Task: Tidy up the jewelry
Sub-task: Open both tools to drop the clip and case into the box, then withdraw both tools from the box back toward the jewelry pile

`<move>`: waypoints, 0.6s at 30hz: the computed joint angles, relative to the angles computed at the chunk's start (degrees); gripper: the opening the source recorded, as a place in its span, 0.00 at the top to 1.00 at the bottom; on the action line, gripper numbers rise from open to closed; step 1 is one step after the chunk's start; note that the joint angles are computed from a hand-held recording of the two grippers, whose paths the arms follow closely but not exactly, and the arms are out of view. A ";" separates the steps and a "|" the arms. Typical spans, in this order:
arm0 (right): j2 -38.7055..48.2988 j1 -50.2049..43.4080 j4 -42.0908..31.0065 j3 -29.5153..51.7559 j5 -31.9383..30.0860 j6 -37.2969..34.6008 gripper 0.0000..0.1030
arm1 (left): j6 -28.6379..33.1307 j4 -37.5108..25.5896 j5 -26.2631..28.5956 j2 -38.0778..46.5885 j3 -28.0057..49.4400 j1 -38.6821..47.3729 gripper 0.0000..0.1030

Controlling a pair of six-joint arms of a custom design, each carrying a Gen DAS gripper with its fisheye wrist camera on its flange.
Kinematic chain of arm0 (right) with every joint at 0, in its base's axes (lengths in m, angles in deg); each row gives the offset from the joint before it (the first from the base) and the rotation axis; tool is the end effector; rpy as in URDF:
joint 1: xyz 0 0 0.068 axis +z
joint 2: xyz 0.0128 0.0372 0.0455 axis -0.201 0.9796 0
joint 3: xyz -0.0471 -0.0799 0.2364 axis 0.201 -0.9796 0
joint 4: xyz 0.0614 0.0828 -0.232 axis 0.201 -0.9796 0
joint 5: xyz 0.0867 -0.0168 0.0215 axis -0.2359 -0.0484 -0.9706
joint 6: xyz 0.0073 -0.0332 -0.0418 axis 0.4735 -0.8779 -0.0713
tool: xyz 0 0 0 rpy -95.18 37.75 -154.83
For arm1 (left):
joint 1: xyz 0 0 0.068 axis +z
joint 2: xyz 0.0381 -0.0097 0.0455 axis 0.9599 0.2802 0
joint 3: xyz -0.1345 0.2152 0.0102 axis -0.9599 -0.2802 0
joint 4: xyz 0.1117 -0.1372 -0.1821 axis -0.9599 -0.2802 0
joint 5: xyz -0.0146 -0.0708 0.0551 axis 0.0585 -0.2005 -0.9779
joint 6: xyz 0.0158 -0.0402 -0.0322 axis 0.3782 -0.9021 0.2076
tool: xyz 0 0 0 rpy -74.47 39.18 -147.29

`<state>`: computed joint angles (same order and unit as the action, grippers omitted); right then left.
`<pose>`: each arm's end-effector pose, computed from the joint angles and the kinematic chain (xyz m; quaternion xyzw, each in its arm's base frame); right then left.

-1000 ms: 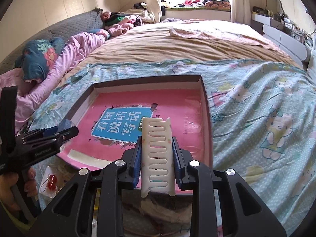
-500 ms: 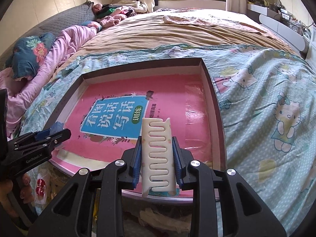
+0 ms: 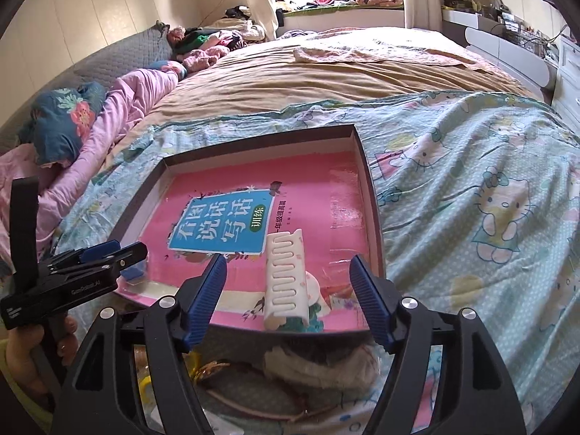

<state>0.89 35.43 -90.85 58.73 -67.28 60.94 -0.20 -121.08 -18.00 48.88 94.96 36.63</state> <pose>0.1890 0.1977 0.2125 -0.1831 0.9111 0.1714 0.3271 0.1362 -0.0847 0.2006 -0.1445 0.9407 -0.0053 0.3070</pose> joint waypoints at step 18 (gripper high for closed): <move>-13.48 1.75 -6.74 -0.93 1.42 0.41 0.22 | -14.83 -21.27 -12.19 -9.32 10.60 -14.94 0.10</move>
<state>-12.58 37.18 -97.59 57.80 -65.86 61.35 -15.03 -142.34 -30.19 39.56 105.56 21.69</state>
